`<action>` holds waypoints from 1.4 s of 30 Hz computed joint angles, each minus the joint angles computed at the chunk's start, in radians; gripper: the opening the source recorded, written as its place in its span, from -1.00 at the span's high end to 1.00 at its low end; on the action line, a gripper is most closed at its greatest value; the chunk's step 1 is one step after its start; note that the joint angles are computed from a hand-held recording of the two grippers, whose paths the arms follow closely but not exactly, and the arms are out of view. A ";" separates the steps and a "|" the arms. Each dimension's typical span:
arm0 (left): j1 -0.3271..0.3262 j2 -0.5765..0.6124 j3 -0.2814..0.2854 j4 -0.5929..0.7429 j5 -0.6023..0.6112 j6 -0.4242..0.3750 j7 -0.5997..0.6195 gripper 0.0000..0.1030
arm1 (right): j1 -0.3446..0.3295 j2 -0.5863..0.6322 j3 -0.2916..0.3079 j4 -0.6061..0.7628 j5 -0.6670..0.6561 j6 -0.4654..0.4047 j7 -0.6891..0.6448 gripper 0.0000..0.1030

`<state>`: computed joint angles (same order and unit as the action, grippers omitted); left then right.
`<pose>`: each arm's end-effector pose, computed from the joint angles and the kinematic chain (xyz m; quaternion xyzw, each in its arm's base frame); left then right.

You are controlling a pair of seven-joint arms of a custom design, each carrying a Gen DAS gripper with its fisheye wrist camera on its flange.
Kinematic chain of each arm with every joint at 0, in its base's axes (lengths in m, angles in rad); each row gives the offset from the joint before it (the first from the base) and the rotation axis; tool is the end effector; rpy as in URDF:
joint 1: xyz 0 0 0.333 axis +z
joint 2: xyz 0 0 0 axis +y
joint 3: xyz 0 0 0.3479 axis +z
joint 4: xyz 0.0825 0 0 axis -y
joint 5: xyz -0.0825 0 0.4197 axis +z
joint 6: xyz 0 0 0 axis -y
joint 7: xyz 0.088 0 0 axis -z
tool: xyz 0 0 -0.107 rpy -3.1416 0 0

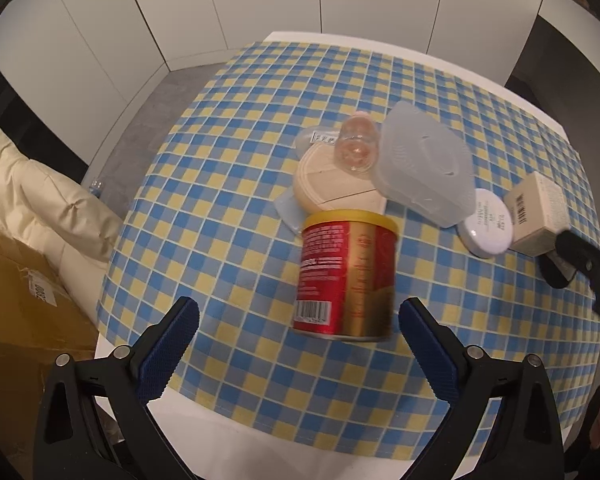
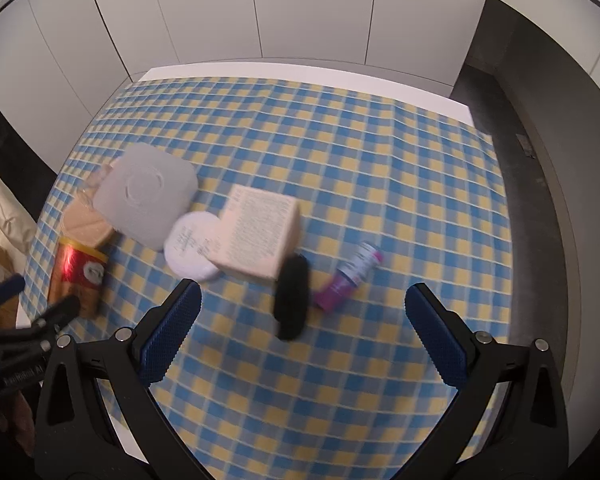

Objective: Organize objects
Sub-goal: 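Grasp the red-and-gold can with left tool while right tool grasps the cream box, then carry the can with left tool while right tool carries the cream box toward the cardboard box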

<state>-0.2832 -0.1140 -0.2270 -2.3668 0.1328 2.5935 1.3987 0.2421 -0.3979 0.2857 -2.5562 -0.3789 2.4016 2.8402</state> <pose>0.4685 -0.2666 0.4143 -0.5262 0.8319 -0.1266 0.1226 0.3888 0.2252 0.4327 -0.4991 0.8377 -0.1834 0.1246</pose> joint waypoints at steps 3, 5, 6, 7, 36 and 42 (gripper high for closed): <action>-0.003 0.023 0.007 0.012 -0.044 -0.002 0.039 -0.77 | -0.011 0.049 -0.007 0.039 -0.016 -0.013 -0.015 -1.00; -0.004 0.038 0.010 0.018 -0.080 -0.001 0.069 -0.72 | -0.005 0.082 -0.032 0.058 -0.001 -0.011 -0.045 -1.00; -0.005 0.048 0.012 0.023 -0.114 -0.008 0.098 -0.65 | 0.000 0.099 -0.045 0.069 0.015 -0.014 -0.065 -0.96; -0.005 0.057 0.011 0.031 -0.136 -0.016 0.115 -0.59 | 0.005 0.118 -0.059 0.081 0.032 -0.020 -0.093 -0.82; -0.058 -0.116 0.007 0.001 -0.183 -0.050 0.077 -0.06 | 0.009 -0.058 -0.032 0.077 0.117 -0.045 -0.276 0.12; -0.082 -0.201 0.021 -0.036 -0.191 -0.038 0.074 -0.06 | 0.003 -0.109 0.007 0.099 0.113 -0.072 -0.265 0.12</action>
